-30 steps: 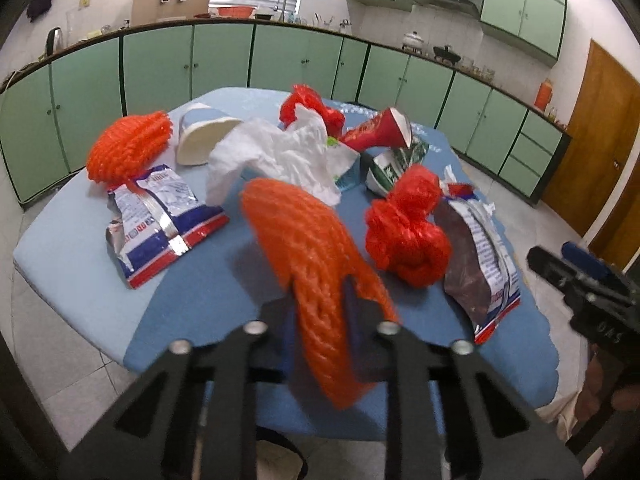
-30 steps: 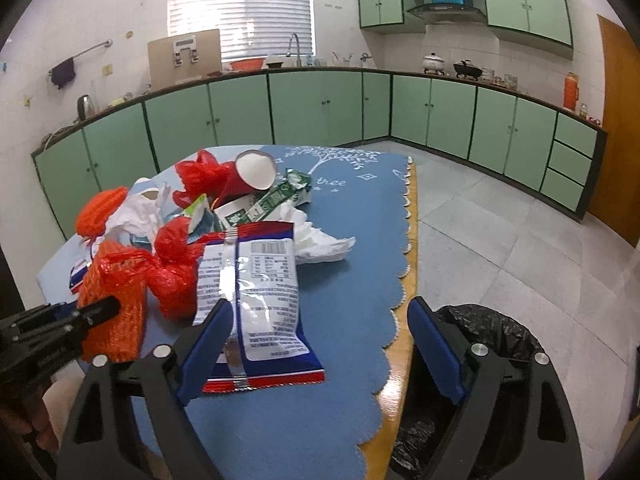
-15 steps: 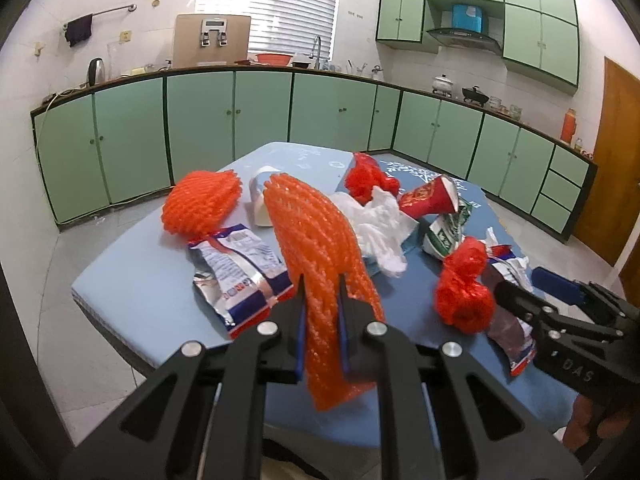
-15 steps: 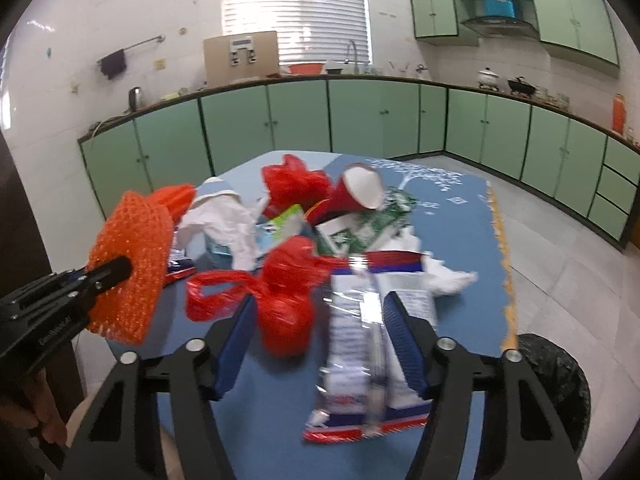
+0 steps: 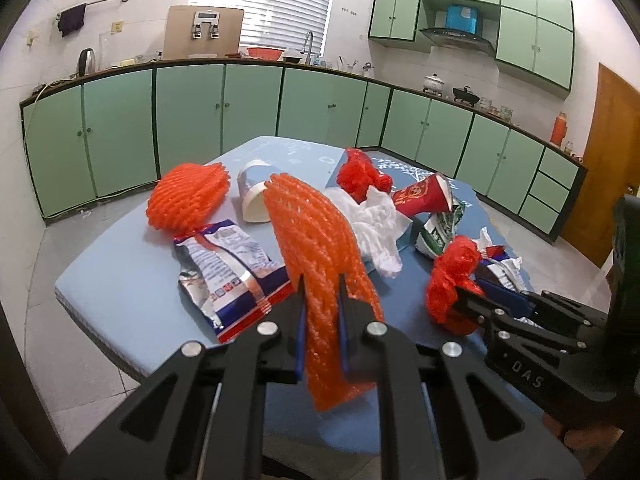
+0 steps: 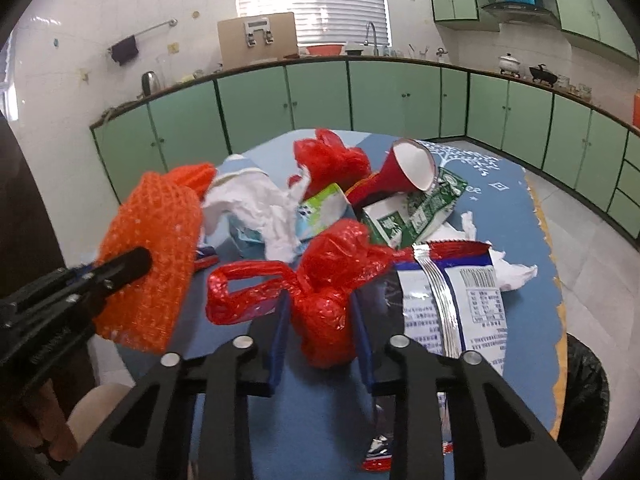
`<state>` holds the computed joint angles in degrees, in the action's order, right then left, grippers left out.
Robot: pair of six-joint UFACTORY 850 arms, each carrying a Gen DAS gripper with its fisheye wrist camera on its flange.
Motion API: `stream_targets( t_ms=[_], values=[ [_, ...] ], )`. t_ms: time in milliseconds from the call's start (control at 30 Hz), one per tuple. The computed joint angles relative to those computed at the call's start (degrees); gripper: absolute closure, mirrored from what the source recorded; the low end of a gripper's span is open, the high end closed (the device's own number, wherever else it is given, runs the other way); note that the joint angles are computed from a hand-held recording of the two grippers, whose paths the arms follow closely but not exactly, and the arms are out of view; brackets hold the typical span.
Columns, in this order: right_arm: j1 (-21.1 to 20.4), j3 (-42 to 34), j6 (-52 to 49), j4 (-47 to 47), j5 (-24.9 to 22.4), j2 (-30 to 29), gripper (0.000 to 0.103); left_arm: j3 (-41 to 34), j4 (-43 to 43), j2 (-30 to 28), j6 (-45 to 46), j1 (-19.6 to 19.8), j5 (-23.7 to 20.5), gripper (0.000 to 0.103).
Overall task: Collect trash
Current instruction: 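Carry the orange net and red bag to the black bin and release both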
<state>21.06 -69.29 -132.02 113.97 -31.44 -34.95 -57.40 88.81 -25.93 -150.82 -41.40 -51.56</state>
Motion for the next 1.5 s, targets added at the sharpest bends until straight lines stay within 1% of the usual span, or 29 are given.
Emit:
stream_targets(
  t_ms=[100,233,333,367,467,567,700,733,833,867,900,967,1000,1033,1067,1133,1167,1200,1233,1300,1367,1400,1433,1467,1500],
  values=[
    [-0.8,0.5,2.0,-2.0,-2.7,1.0,0.077,-0.4,0.4,0.1,0.1,-0.1,-0.1,0.092],
    [-2.9,1.8,3.9,-3.2,-7.3,3.2,0.078,-1.4,0.6,0.1,0.8,-0.7,-0.8,0.092],
    [-5.1,3.5,2.4,-1.0,-9.1,5.7,0.078,-3.0,0.9,-0.2,2.4,-1.6,-1.1,0.092],
    [-6.4,4.2,1.5,0.4,-9.4,6.7,0.078,-3.5,1.2,-0.2,2.9,-1.9,-1.1,0.092],
    [-9.5,5.5,-1.1,4.5,-7.9,8.3,0.078,-5.6,3.1,-0.9,3.5,-2.6,-0.2,0.092],
    [-12.8,6.1,-5.5,10.1,-4.3,8.7,0.078,-9.2,7.1,-2.6,3.4,-2.8,2.4,0.092],
    [-17.1,5.0,-9.8,16.5,1.1,6.9,0.078,-16.4,15.4,-7.1,1.0,-2.2,8.8,0.092],
    [-17.8,4.6,-11.1,17.9,1.9,6.3,0.078,-19.5,18.7,-9.1,-0.3,-1.8,11.3,0.092],
    [-19.8,2.7,-13.8,21.1,4.4,4.1,0.078,-27.7,22.8,-14.8,-0.2,-0.9,17.1,0.092],
    [-20.4,1.8,-14.2,21.9,4.9,3.0,0.078,-31.3,25.0,-17.3,-1.1,-0.3,19.7,0.092],
    [-20.9,1.2,-14.7,22.5,5.2,2.2,0.078,-35.0,25.4,-19.9,-0.5,0.0,21.6,0.092],
    [-21.7,-0.7,-14.4,22.7,6.4,0.2,0.078,-41.8,23.5,-24.8,3.5,0.7,25.0,0.092],
    [-22.1,-2.1,-13.1,21.6,7.0,-1.2,0.077,-45.7,21.2,-27.6,6.7,1.1,27.1,0.091],
    [-22.3,-2.6,-13.1,21.6,7.2,-1.9,0.077,-48.3,19.2,-29.5,9.2,1.4,28.4,0.090],
    [-22.5,-3.7,-12.1,20.5,8.0,-3.0,0.076,-52.1,15.1,-32.2,13.6,1.9,30.2,0.086],
    [-22.6,-5.2,-10.8,19.8,9.1,-4.4,0.071,-58.9,5.0,-37.0,24.2,2.8,33.0,0.077],
    [-22.9,-5.7,-10.2,19.4,9.2,-4.9,0.071,-60.2,2.1,-37.9,27.2,3.0,33.5,0.069],
    [-23.0,-6.3,-10.4,19.6,9.4,-5.6,0.069,-62.2,-1.2,-39.4,30.4,3.3,34.3,0.065],
    [-23.2,-6.3,-11.5,20.5,9.6,-5.7,0.063,-62.7,-2.2,-39.8,31.3,3.6,34.9,0.064],
    [-23.2,-6.5,-13.3,22.6,10.1,-6.1,0.058,-63.8,-2.7,-40.6,31.7,3.7,34.9,0.058],
    [-23.4,-7.0,-13.5,23.5,10.4,-6.7,0.051,-62.2,0.8,-39.6,28.3,3.8,34.7,0.053],
    [-23.3,-7.1,-14.7,25.1,10.8,-6.7,0.047,-62.7,1.0,-39.9,28.4,3.6,34.2,0.051],
    [-23.2,-6.4,-16.3,26.9,10.5,-6.4,0.046,-61.8,2.9,-39.3,27.0,3.6,33.5,0.050],
    [-23.2,-6.1,-17.0,27.6,10.2,-6.2,0.045,-59.0,6.5,-37.5,23.2,3.3,32.7,0.049],
    [-23.0,-5.7,-18.0,28.6,9.8,-5.8,0.041,-57.0,9.2,-36.0,20.2,3.0,31.5,0.047]
  ],
)
